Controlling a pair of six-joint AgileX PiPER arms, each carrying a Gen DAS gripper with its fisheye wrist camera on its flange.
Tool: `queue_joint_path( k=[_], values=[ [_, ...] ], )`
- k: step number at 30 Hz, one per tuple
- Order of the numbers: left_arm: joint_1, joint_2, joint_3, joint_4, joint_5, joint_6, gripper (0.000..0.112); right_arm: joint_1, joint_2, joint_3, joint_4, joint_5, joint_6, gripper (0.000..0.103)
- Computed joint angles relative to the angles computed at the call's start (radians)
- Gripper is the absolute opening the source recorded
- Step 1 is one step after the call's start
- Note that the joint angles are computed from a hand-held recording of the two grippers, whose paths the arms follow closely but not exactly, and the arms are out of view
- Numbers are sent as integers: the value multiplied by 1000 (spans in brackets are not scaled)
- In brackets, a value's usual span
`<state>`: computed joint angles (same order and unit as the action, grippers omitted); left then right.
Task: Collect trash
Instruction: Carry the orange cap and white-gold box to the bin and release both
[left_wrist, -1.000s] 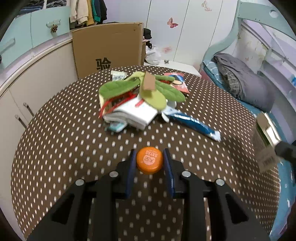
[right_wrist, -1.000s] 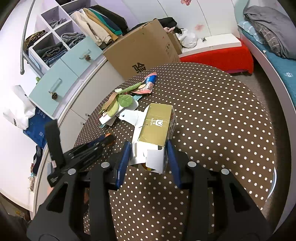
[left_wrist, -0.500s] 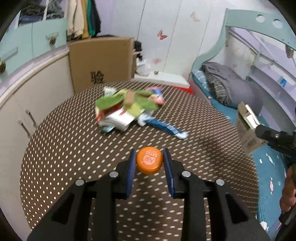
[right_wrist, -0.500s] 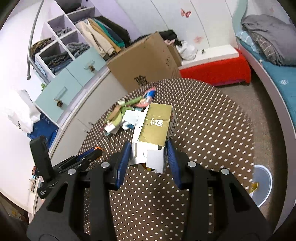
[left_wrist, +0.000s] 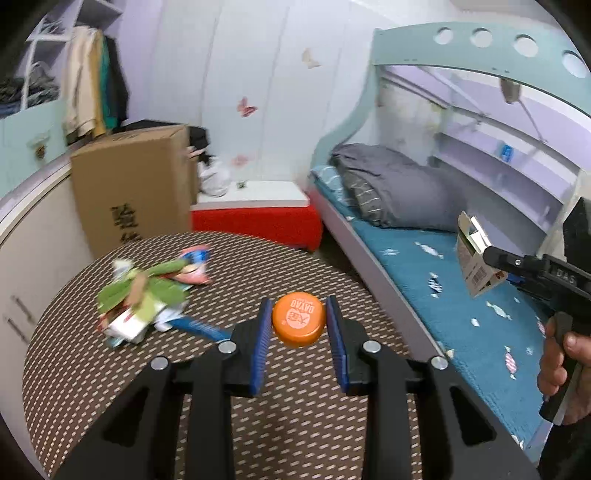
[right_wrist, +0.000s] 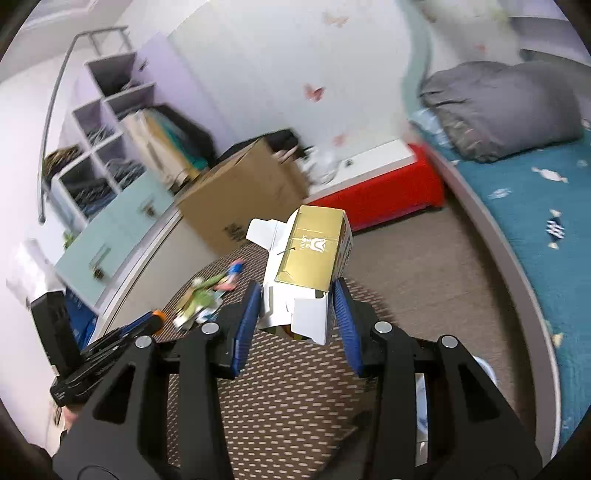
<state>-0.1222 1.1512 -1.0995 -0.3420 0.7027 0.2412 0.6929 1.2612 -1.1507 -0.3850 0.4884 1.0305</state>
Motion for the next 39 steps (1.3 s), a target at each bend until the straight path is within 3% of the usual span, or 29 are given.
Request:
queue_joint_path(
  k=[9,18,23,25,27,28,32,39],
  values=[
    [-234,75,-85,132,-37,-153,29,-188,-153,177,76,18,-52,40],
    [-383,186,-140,234,-63,-278,29,-369,-117,344,399,-88,-322,41],
    [-432,248,-164,259,-64,-305,29,-460,-40,402,715,-149,-624,42],
    [-453,278,-175,267,-64,-318,29,-497,-5,421,854,-163,-762,46],
    [-469,306,-186,269,-64,-320,29,-528,37,432,978,-164,-877,72],
    [-481,329,-196,274,-64,-323,29,-547,56,443,1044,-170,-929,76],
    [-510,408,-237,266,-57,-319,29,-608,58,492,1217,-164,-1070,81],
    [-569,572,-343,225,-15,-271,29,-701,-47,537,1152,-127,-1014,90]
  ],
)
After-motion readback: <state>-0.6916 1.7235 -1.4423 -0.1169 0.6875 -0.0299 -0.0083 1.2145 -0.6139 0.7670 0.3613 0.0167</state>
